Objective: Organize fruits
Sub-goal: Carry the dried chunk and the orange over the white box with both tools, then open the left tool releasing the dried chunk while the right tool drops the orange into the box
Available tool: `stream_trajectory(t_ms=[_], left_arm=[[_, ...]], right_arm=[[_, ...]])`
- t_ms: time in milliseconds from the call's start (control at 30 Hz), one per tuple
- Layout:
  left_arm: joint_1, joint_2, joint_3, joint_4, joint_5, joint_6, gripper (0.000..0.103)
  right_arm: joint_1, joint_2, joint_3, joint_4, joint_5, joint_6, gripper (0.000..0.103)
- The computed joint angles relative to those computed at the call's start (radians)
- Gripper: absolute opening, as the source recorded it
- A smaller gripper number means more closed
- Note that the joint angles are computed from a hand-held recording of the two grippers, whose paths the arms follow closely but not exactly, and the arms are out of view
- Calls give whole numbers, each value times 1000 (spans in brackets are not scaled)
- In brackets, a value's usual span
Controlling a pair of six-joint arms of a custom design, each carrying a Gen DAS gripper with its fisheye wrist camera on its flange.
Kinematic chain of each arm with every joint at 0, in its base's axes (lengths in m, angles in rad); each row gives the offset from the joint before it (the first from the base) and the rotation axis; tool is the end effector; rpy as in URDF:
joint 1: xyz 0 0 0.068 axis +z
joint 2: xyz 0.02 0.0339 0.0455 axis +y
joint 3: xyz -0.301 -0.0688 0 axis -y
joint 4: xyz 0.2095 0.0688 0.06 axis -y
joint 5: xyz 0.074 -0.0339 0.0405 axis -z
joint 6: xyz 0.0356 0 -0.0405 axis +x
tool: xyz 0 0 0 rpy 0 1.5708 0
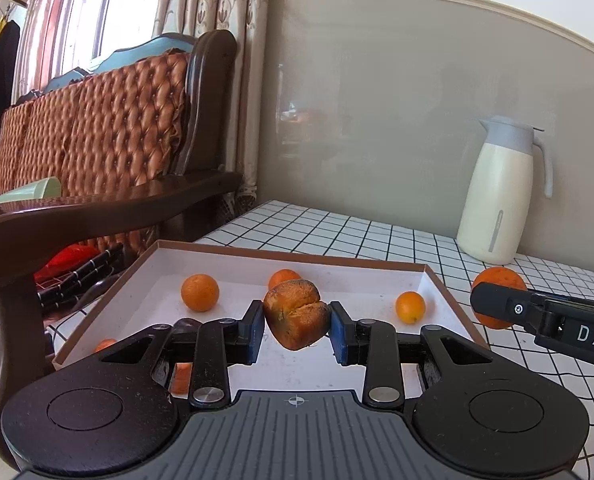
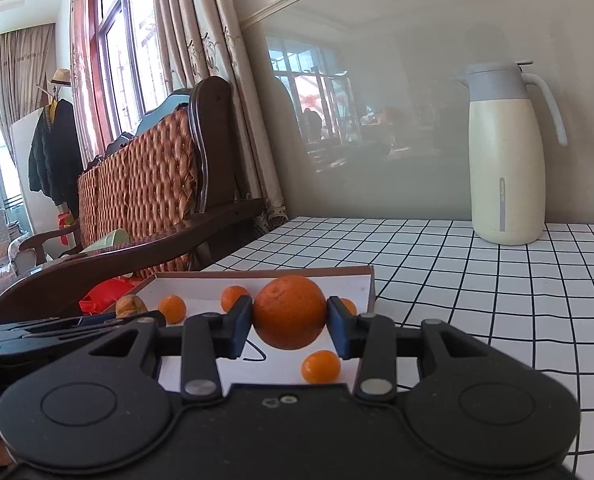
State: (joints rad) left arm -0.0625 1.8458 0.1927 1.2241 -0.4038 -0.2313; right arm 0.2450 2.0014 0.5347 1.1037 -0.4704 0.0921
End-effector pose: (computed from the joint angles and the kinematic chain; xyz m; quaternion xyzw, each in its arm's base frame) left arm 0.2418 -0.0011 0.1451 -0.1775 0.8123 0.0894 0.5484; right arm 0.3123 0.0947 0.1473 -0.1931 0.7880 0.2817 0.5122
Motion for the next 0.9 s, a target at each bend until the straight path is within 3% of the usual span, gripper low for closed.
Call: stream_trajectory(t_ms=[567, 900], left_arm=[[188, 31, -4, 68, 65, 36, 35], [239, 61, 61, 31, 96, 71, 35]], right_arm=[[83, 52, 50, 25, 102, 47, 32], [117, 74, 106, -3, 178, 56, 32]])
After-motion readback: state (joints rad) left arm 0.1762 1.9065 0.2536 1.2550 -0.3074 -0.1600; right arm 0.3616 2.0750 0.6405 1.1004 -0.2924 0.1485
